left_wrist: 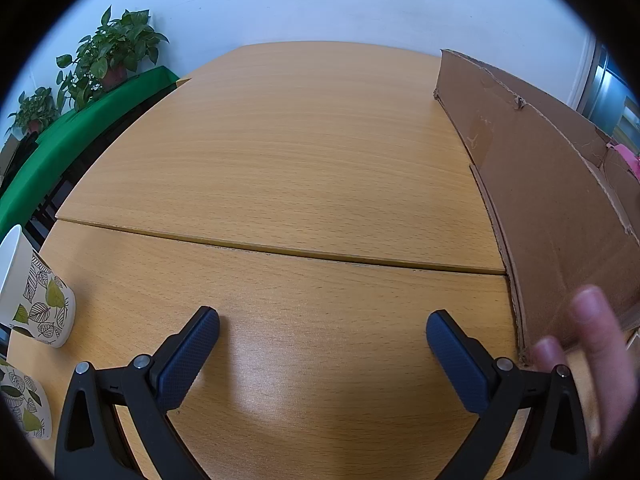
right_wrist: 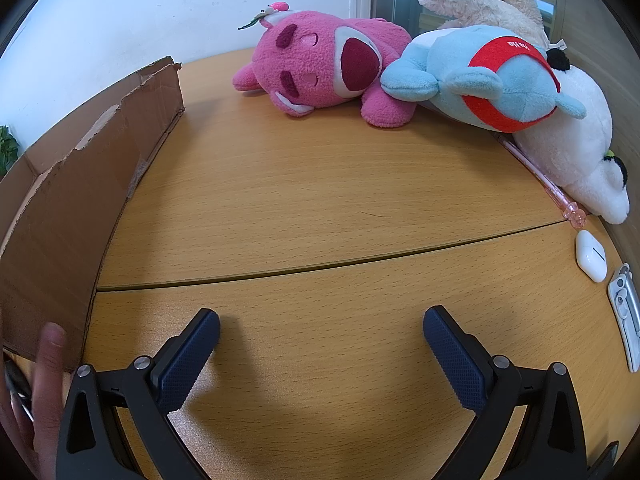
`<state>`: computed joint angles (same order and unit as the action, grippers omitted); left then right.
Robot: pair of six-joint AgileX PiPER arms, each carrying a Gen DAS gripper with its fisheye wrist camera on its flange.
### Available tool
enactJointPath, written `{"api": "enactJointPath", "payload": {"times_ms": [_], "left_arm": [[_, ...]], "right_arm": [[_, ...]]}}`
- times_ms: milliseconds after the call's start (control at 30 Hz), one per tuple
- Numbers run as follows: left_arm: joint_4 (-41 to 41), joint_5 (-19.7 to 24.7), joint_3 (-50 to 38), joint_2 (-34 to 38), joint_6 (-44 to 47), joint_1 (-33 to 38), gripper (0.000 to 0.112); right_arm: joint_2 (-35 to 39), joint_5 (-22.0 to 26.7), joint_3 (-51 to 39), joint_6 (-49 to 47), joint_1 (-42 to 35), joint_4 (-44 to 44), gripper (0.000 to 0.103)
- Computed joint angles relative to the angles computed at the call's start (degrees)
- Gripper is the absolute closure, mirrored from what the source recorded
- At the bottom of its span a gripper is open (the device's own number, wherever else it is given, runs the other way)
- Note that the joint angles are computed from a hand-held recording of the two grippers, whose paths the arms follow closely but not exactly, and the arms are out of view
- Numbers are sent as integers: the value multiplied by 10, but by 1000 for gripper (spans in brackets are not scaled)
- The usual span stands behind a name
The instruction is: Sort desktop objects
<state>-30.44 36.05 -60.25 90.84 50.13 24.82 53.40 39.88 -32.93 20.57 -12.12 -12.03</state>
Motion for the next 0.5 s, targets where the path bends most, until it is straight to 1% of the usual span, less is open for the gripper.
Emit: {"api": "enactJointPath", "payload": {"times_ms": [500], "left_arm": [[0,0,0,0,0,0,9]], "right_arm": [[2,-1,0,-3,-2,2,0]]}}
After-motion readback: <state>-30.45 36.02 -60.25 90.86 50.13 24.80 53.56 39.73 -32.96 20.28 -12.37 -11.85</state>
